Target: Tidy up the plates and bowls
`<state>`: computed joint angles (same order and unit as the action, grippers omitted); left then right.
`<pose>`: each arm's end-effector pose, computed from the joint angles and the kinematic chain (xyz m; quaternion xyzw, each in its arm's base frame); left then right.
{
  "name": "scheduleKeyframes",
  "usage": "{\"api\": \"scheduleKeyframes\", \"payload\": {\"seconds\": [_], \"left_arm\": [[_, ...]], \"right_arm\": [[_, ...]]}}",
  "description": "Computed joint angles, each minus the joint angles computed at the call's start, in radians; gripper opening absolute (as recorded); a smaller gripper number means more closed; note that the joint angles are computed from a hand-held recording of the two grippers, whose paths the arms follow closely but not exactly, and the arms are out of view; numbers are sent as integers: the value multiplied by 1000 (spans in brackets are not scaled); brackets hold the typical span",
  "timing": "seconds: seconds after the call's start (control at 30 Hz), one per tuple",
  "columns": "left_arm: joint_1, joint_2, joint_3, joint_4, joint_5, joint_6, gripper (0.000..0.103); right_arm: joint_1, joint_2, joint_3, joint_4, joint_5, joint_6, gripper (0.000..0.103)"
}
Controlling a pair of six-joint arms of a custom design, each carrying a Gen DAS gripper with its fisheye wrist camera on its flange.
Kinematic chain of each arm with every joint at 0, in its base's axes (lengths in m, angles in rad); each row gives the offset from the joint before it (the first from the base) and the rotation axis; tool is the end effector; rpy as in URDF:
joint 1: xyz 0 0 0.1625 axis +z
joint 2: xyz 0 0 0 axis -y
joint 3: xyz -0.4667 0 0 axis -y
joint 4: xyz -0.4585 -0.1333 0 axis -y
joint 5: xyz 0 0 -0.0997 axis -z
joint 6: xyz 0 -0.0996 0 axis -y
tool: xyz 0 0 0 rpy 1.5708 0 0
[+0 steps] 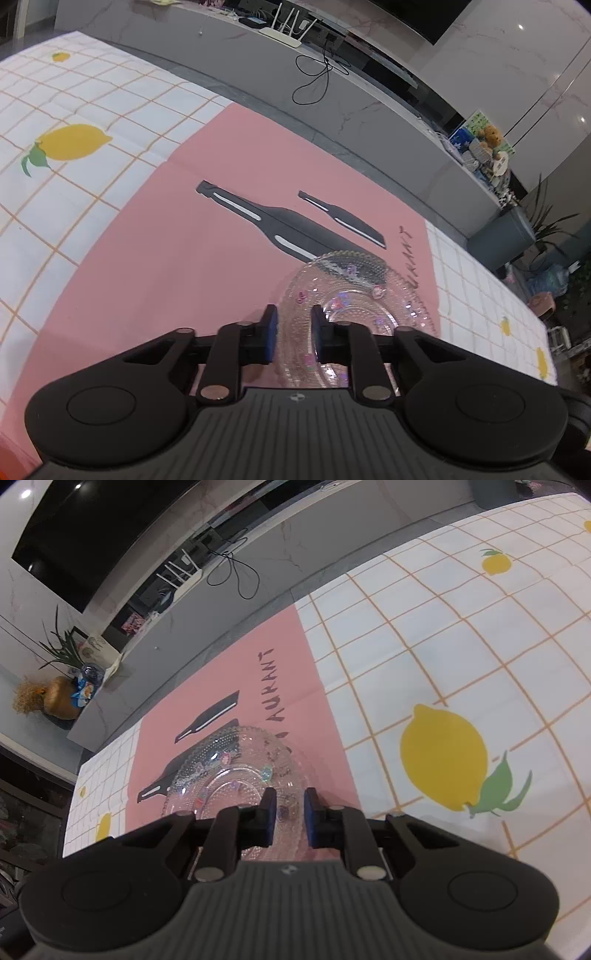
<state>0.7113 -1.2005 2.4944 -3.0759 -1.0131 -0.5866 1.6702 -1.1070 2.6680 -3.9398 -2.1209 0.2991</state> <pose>-0.1887 -0.4082 0.0948 0.1013 0.9511 -0.2571 0.1382 0.1149 -0.3338 0.1348 -0.1944 -0.8699 0.4203 0.1699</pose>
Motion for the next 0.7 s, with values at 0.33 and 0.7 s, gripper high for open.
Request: {"api": "scheduleKeyframes", "payload": {"seconds": [0.33, 0.7], "left_arm": [[7, -8, 8, -17, -17, -15, 11], [-30, -98, 39, 18, -35, -53, 10]], "right_arm": [[-7, -15, 5, 15, 2, 15, 6], [8, -102, 38, 115, 19, 125, 6]]}}
